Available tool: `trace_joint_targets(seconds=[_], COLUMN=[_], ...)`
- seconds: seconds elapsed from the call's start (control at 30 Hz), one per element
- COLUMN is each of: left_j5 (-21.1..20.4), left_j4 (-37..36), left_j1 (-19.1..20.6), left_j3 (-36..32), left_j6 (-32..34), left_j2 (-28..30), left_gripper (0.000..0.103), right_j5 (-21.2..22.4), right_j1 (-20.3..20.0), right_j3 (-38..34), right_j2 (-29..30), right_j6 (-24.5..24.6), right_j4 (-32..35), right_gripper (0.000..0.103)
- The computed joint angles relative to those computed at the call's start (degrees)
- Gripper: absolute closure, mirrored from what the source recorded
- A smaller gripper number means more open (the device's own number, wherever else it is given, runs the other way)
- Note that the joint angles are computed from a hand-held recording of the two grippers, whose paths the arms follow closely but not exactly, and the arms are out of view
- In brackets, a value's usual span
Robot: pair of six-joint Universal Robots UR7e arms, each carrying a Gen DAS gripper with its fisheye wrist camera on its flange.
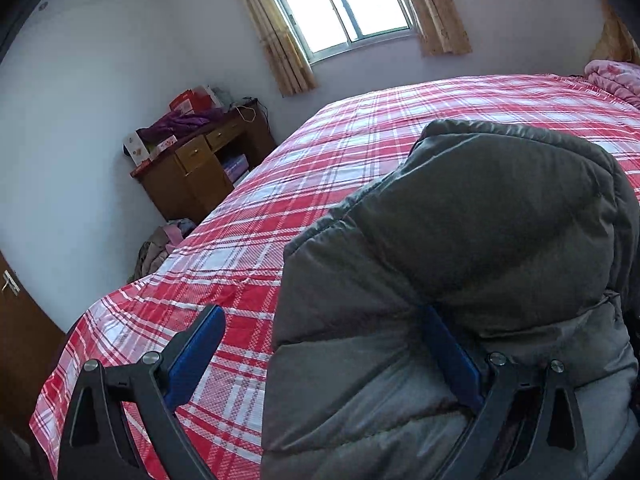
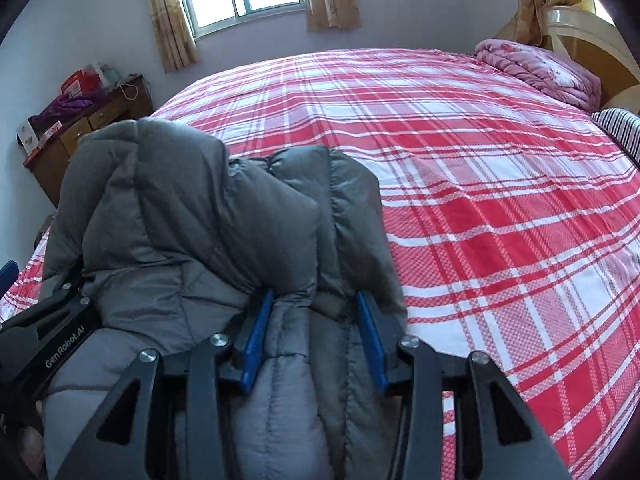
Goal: Fold large clothes
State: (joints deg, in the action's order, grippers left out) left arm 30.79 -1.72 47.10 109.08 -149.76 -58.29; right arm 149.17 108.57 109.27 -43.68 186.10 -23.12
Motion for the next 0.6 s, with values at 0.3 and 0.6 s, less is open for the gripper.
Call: trace_joint_targets(seconds=[0.3, 0.6], left_j5=[4.4, -0.4], left_j4=[7.6, 9.6], left_j1=[-1.4, 1.8], left_j3=[-2.2, -10.6], left_j6=[-5.7, -6.1], left_j2=[-5.1, 3.9], left_gripper=[0.004, 0.004], right_j5=[3.0, 3.5], right_j1=[2.4, 4.4], right_j3=[-0.7, -8.0], right_j2=[-1.4, -1.0], right_j6=[4.0, -2.8], right_j4=[5.1, 7.2], right_gripper=[0.055, 0.055])
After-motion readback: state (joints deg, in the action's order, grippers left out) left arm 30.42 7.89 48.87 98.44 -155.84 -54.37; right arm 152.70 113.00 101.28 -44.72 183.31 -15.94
